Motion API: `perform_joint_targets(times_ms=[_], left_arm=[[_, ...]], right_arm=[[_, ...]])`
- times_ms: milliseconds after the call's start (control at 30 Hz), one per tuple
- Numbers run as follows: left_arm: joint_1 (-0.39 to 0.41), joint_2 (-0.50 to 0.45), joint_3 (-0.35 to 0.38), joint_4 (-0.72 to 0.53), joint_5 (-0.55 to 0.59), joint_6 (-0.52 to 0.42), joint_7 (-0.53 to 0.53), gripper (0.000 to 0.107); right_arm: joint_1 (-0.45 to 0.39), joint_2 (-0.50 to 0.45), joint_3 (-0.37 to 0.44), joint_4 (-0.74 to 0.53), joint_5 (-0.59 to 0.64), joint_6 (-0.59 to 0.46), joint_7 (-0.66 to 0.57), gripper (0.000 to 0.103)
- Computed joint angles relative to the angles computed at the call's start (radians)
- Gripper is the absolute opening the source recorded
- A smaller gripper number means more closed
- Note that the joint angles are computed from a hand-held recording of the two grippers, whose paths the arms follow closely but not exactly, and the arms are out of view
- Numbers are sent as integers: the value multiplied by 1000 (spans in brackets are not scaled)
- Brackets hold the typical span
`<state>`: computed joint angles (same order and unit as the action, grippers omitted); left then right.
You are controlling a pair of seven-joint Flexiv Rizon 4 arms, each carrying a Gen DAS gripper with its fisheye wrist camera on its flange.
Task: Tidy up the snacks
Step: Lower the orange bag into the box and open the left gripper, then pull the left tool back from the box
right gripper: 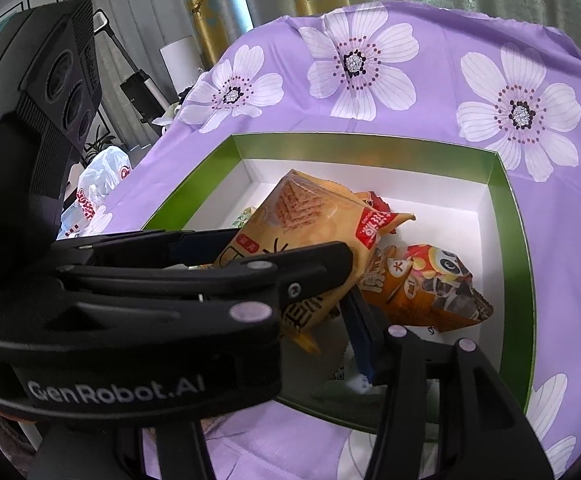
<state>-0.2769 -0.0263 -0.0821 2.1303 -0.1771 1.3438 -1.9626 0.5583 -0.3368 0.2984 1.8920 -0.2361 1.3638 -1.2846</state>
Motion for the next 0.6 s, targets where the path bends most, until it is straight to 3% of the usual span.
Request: perform_joint_targets(times_ms=[67, 200, 267, 333, 433, 500, 600], left_arm=[[2, 0, 1, -2, 5, -6, -9, 61], [9, 4, 8, -14, 45, -36, -56, 73], [13, 15, 13, -21, 93, -53, -95, 80], [18, 27, 15, -22, 118, -63, -121, 81], [30, 54, 16, -32, 186, -98, -180, 84], [36, 67, 13, -30, 196, -100, -188, 95], [47, 100, 7, -28, 241, -110, -226, 98]], right_arm=[[4, 0, -3, -2, -3, -6, 3, 55], [19, 4, -20, 2, -26, -14, 22, 59], [29, 10, -35, 12, -47, -5, 43, 67], [41, 19, -55, 26, -77, 8, 70, 71], [57, 36, -84, 46, -130, 25, 116, 76], [67, 49, -103, 61, -171, 34, 154, 80], [73, 73, -122, 88, -226, 59, 211, 85]])
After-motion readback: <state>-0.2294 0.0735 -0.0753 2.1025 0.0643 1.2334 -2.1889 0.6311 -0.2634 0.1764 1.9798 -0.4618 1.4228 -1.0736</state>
